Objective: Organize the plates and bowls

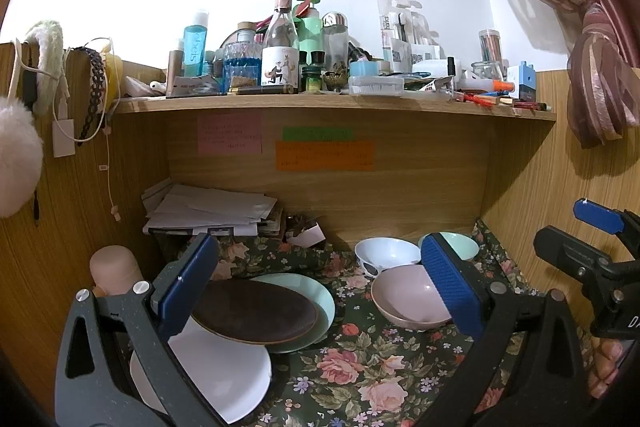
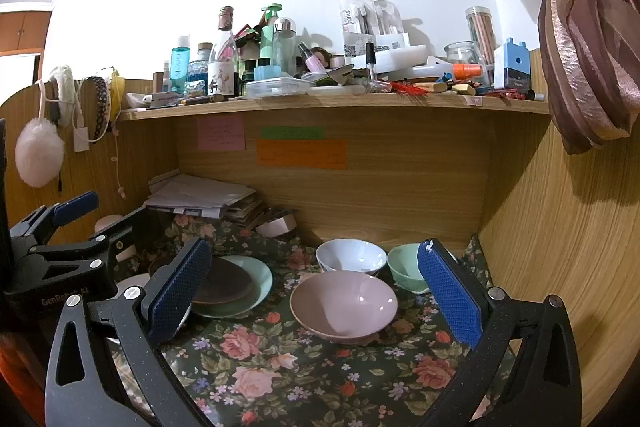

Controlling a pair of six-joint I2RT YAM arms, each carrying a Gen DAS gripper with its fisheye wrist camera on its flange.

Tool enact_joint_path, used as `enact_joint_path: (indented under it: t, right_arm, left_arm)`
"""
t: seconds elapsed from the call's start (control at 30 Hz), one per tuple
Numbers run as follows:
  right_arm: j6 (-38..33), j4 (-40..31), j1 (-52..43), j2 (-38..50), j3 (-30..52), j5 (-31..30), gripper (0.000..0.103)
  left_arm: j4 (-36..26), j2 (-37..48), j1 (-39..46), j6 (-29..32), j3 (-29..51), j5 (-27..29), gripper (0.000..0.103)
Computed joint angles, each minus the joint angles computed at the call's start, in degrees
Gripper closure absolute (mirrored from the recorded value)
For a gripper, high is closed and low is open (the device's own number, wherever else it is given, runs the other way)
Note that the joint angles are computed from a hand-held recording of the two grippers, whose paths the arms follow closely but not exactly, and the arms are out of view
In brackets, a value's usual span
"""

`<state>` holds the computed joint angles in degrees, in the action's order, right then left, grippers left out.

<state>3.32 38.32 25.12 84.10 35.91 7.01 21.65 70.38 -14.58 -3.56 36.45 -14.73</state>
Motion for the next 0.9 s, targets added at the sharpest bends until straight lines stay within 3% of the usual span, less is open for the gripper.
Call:
enact_joint_path:
  t: [0.9]
  right_arm:
    - [0.59,-0.61,0.53,0.57,0.93,0.17,0.0]
  left_arm:
    - [-0.76,0.3,0.08,-0.24,0.85,0.06,0.0]
